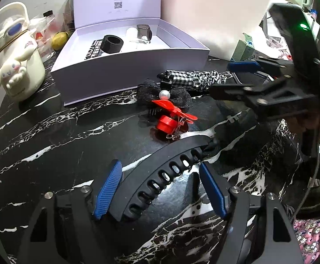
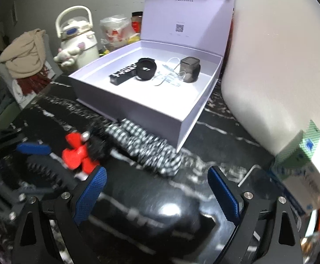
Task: Organize rigid objects
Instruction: 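Lower the left tool and close it on the black claw hair clip, then close the right tool on the gingham scrunchie while the left tool holds the hair clip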
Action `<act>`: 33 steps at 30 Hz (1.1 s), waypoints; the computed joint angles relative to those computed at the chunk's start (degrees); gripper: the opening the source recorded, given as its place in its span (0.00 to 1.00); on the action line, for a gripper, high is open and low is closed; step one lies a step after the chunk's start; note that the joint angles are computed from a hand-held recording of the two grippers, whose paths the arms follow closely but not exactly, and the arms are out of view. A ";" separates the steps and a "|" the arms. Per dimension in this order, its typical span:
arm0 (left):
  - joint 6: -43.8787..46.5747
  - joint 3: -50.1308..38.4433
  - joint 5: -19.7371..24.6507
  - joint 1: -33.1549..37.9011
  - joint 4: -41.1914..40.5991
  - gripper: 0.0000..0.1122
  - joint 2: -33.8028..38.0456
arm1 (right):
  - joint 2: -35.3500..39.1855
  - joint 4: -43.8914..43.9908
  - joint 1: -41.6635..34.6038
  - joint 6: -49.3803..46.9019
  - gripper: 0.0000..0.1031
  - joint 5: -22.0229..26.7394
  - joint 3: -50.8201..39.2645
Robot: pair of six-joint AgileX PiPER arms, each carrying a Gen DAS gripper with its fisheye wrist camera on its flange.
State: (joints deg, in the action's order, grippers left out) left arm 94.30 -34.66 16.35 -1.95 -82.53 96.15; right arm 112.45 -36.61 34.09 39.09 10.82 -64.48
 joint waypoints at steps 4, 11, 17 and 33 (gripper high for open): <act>-5.41 -0.79 1.10 1.61 3.32 0.56 0.14 | 3.50 7.71 -0.45 -10.32 0.85 2.38 -5.28; -3.57 -0.08 1.78 2.81 1.92 0.49 -0.43 | 6.81 17.95 -0.20 -22.81 0.57 6.76 -11.13; -1.97 1.75 2.03 3.67 -1.05 0.43 -1.77 | 5.46 15.55 0.63 -19.02 0.37 7.54 -9.04; 3.24 10.17 -1.07 1.66 -10.78 0.42 -8.65 | -3.89 -0.27 4.34 3.19 0.26 3.73 6.90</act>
State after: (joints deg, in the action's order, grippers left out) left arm 97.55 -24.49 15.28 -0.28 -93.30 87.51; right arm 108.55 -36.88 38.43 42.27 14.55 -57.57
